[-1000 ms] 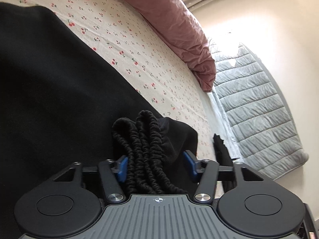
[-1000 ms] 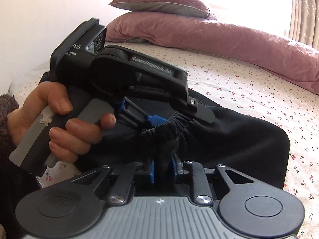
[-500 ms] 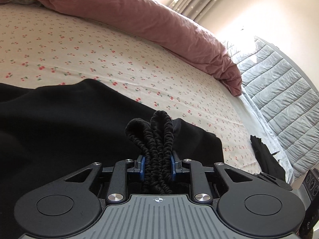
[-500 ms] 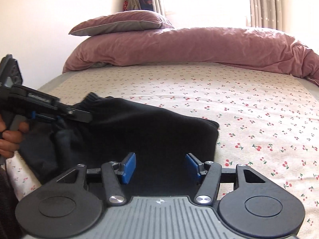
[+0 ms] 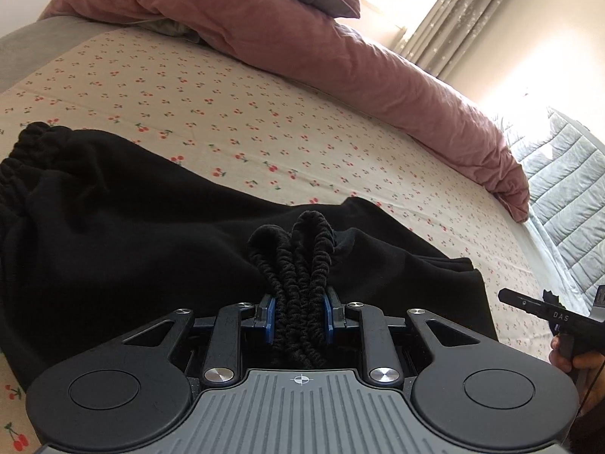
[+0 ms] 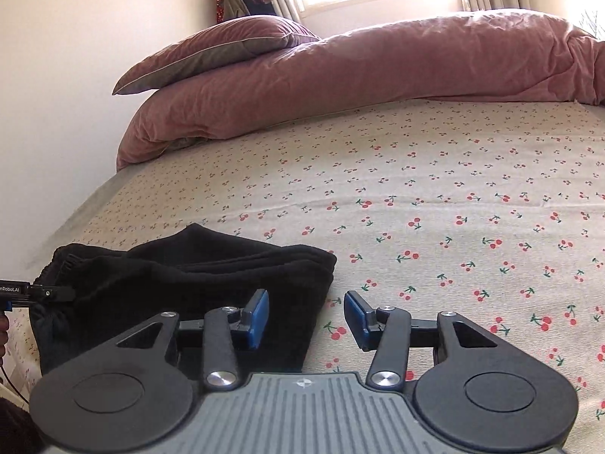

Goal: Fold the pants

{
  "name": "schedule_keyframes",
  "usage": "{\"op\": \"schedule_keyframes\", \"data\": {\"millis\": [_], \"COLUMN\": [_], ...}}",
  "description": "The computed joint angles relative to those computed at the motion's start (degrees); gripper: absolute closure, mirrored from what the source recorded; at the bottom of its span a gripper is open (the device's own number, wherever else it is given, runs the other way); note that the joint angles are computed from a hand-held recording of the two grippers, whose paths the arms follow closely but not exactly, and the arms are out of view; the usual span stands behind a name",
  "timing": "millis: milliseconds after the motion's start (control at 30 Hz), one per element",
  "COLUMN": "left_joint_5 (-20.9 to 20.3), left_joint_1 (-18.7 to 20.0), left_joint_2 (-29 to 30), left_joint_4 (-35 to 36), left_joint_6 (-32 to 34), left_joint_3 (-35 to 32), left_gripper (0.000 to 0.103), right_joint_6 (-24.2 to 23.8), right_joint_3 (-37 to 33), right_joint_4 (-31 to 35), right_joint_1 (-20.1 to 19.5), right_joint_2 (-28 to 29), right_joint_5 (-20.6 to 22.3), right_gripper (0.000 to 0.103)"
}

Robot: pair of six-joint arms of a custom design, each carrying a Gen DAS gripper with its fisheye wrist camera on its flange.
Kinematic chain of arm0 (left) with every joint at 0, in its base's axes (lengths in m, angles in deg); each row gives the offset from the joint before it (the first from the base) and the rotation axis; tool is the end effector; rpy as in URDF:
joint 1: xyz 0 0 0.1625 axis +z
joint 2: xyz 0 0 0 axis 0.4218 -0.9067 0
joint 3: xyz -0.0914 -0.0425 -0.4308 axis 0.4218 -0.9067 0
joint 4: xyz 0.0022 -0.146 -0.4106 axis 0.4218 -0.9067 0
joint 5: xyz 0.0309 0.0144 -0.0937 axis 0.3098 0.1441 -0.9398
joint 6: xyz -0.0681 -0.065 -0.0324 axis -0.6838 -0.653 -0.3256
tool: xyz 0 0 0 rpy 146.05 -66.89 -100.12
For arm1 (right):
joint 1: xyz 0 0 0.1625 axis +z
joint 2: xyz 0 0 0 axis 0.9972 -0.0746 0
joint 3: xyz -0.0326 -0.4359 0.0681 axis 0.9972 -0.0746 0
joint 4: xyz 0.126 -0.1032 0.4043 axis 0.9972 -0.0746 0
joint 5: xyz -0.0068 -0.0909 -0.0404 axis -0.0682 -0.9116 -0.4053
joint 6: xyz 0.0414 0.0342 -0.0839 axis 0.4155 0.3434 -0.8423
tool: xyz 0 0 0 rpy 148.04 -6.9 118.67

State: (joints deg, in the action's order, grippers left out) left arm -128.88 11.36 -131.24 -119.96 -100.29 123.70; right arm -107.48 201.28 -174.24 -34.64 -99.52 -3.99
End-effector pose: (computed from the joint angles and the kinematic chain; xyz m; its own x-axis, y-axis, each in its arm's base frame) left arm -0.2839 -0.4421 0.0738 -0.9279 0.2150 -0.3046 0.3517 0.7761 -0.5235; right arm -0.1061 -0.3950 0.4208 -0.8639 -0.1710 0.4737 -0.4649 0.6327 -0.6193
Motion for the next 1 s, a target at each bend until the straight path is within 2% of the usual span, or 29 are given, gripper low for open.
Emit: {"op": "schedule_keyframes", "data": {"millis": [133, 333, 500, 633, 733, 833, 900, 933, 1000], "left_joint_5": [0.87, 2.07, 8.19, 13.77, 14.93, 18.25, 22.63, 24.65, 26.2], "left_joint_1": [0.59, 0.54, -1.5, -1.84, -1.63, -3.54, -5.48, -6.23, -6.93], "left_joint_2": [-1.02, -2.22, -4.97, -6.69, -6.83, -6.79, -6.24, -5.61, -4.85], "left_joint_4": [-1.31, 0.7, 2.61, 9.93, 12.31, 11.66, 8.96, 6.26, 2.34], "left_joint_6": [-0.82, -1.91, -3.01, -7.36, -6.99, -5.29, -2.92, -0.5, 3.56], "left_joint_3": [0.83, 0.75, 2.48, 2.57, 2.57, 3.61, 4.7, 4.89, 4.68], "left_gripper": [0.082, 0.082, 0.081, 0.08, 0.073, 0.063, 0.045, 0.042, 0.041], "right_joint_6": [-1.5, -2.21, -2.2, -2.27, -2.62, -2.74, -2.59, -2.35, -1.63], "right_joint_3": [0.84, 2.16, 2.29, 2.51, 2.49, 2.41, 2.05, 1.73, 0.86], "right_joint_4": [-0.15, -3.81, -2.66, -3.2, -3.35, -3.45, -3.75, -3.85, -4.16], "right_joint_1": [2.71, 5.5, 4.93, 6.05, 6.39, 6.57, 7.11, 7.47, 8.6], "right_joint_2": [1.46, 3.57, 3.14, 3.92, 4.17, 3.87, 3.83, 3.97, 4.67], "right_joint_5": [-2.94, -5.58, -4.71, -5.59, -5.86, -5.23, -4.65, -4.52, -4.76], "right_gripper": [0.055, 0.055, 0.055, 0.055, 0.056, 0.057, 0.059, 0.061, 0.065]}}
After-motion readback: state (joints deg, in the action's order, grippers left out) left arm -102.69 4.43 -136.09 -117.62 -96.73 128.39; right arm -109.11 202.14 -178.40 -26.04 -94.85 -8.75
